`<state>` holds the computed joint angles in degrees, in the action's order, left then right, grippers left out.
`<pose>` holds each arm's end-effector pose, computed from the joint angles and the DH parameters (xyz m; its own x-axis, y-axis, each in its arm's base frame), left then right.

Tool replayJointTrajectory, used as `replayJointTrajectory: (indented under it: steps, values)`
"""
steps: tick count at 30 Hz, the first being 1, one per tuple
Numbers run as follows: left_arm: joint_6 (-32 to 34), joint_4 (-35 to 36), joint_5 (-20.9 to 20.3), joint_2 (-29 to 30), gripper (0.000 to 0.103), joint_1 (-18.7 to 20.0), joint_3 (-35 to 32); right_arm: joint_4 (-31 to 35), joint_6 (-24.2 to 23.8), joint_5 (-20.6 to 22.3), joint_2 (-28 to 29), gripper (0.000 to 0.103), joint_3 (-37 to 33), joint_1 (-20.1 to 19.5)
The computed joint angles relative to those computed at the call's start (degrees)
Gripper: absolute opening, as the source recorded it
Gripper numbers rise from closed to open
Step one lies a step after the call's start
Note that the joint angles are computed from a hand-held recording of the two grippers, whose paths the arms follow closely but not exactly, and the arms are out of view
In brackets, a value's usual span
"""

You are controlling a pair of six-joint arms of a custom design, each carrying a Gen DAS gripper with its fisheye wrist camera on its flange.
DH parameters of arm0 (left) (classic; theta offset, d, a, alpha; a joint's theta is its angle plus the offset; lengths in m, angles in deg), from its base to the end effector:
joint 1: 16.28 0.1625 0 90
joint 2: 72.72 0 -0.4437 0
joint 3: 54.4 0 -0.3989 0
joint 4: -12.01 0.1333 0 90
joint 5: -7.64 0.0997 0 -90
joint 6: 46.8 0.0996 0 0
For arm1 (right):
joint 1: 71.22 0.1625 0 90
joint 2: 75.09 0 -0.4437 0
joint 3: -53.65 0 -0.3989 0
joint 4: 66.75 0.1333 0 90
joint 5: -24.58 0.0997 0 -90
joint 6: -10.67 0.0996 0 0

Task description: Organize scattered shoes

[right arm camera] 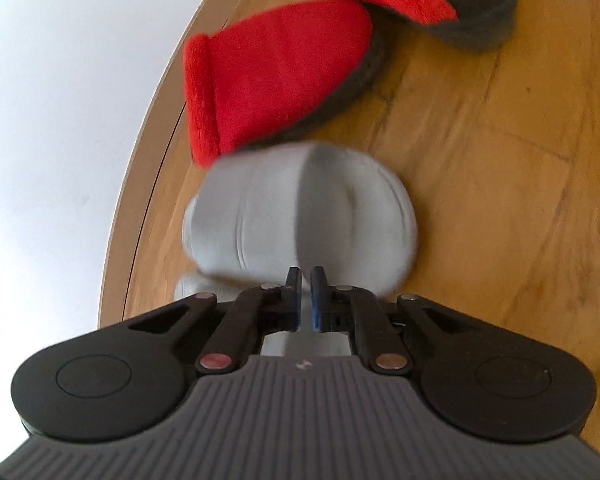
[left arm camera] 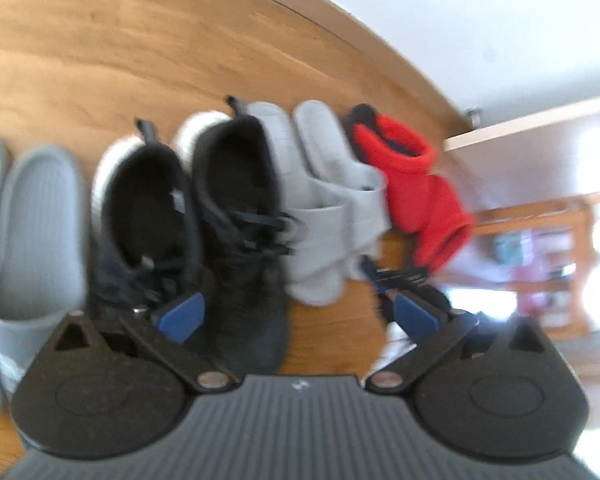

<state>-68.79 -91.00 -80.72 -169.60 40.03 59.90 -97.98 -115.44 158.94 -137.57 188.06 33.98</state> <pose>-0.1192 -0.4243 0.3767 -0.9772 0.2052 -0.0553 0.2018 0.9775 0.0606 0.1447 -0.2899 0.0547 -0.6266 0.6994 -0.3438 0.5689 0.1091 -0.8151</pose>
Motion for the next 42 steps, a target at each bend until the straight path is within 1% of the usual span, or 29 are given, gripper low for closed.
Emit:
replayJointTrajectory:
  steps: [1,3,4,6,7,9,11,13,14,15,16,17,18,20,21,23,25,27,28,29,30,31,33,35,36,37,38,41,42]
  values:
    - [-0.19,-0.88,-2.60,-0.22,0.103,0.48,0.16,-0.61,-2.12,-0.03,-0.40,0.008,0.41,0.28]
    - [0.01,-2.43,-6.88,-0.49,0.103,1.35,0.49,-1.35,-7.42,-0.27,-2.25,0.017,1.00,0.33]
    - [0.13,-3.65,-9.42,-0.63,0.103,1.78,0.83,-1.66,-10.19,-0.48,-3.34,0.019,1.28,0.26]
    - [0.29,-5.92,-14.03,-0.87,0.103,2.51,1.53,-2.17,-15.08,-2.61,-5.93,0.032,2.14,-1.16]
    - [0.43,-7.18,-16.22,-1.01,0.103,2.73,1.96,-2.03,-16.77,-3.80,-7.22,0.036,2.50,-2.08]
    - [0.92,-9.40,-18.96,-1.35,0.103,2.81,2.73,-1.38,-19.60,-5.74,-8.18,0.053,1.81,-4.20]
    - [1.69,-10.72,-20.23,-1.80,0.103,2.61,3.37,-0.50,-19.70,-5.75,-7.27,0.056,1.05,-5.08]
    - [2.35,-12.31,-20.95,-2.24,0.103,2.00,3.97,0.91,-19.80,-6.79,-6.57,0.054,0.01,-7.20]
    - [2.50,-12.75,-21.05,-2.34,0.103,1.85,4.10,1.59,-19.70,-6.06,-5.80,0.052,-0.79,-7.52]
    - [2.47,-12.98,-21.11,-2.33,0.103,1.86,4.17,1.18,-19.62,-3.01,-4.77,0.034,-1.41,-6.56]
    - [2.35,-13.08,-21.14,-2.31,0.103,1.87,4.23,0.01,-18.98,0.15,-4.12,0.021,-1.45,-5.18]
    - [2.19,-13.13,-21.13,-2.30,0.103,1.93,4.28,-0.83,-17.58,2.43,-3.70,0.008,-1.36,-3.91]
    - [2.13,-13.32,-21.14,-2.23,0.103,2.05,4.45,-1.17,-16.60,4.38,-3.18,0.000,-1.42,-2.69]
    - [2.45,-13.29,-21.30,-2.12,0.103,2.33,4.48,0.13,-14.41,7.82,-1.80,0.000,-2.13,-0.21]
    - [2.60,-13.28,-21.40,-2.12,0.103,2.47,4.51,0.87,-12.57,7.99,-1.52,0.000,-1.96,0.67]
    - [2.99,-12.77,-21.55,-2.08,0.103,2.86,4.23,1.15,-10.87,7.75,-1.12,0.000,-1.28,2.43]
    - [3.27,-11.66,-21.46,-2.07,0.103,3.15,3.61,3.51,-11.72,8.86,0.03,0.000,-2.19,5.10]
    - [3.21,-11.04,-21.23,-2.11,0.103,3.34,2.94,5.86,-12.93,8.65,0.90,0.005,-2.99,7.19]
    - [3.17,-11.01,-21.10,-2.09,0.103,3.39,2.83,6.65,-13.36,7.00,0.92,0.010,-3.01,7.28]
    - [3.15,-10.99,-20.97,-2.07,0.103,3.43,2.74,7.77,-13.47,6.16,1.32,0.024,-3.44,7.26]
    - [3.06,-10.87,-20.73,-2.03,0.103,3.47,2.62,9.24,-13.23,6.13,2.10,0.033,-4.27,7.16]
    - [2.90,-10.65,-20.38,-1.97,0.103,3.53,2.45,11.13,-12.70,5.56,3.00,0.034,-5.18,6.64]
    - [2.57,-10.19,-19.68,-1.85,0.103,3.66,2.14,15.07,-11.51,3.95,5.13,0.033,-7.07,5.15]
    - [2.68,-9.66,-19.32,-1.80,0.103,3.86,1.90,16.87,-11.26,4.76,7.58,0.031,-8.31,5.46]
    - [2.79,-9.38,-19.20,-1.75,0.103,3.94,1.78,16.98,-11.41,5.30,8.30,0.024,-8.37,6.20]
    - [2.82,-9.15,-19.15,-1.68,0.103,4.01,1.70,17.94,-10.56,3.45,8.57,0.007,-8.51,6.15]
    - [2.78,-9.06,-19.19,-1.62,0.103,4.07,1.66,18.48,-10.12,1.77,9.07,0.000,-8.69,6.16]
    - [2.54,-9.46,-19.27,-1.61,0.103,4.06,1.80,18.03,-10.98,3.12,11.18,0.000,-9.71,7.21]
    - [2.50,-9.49,-19.28,-1.65,0.103,3.96,1.79,17.27,-9.84,2.97,10.49,0.004,-9.03,7.54]
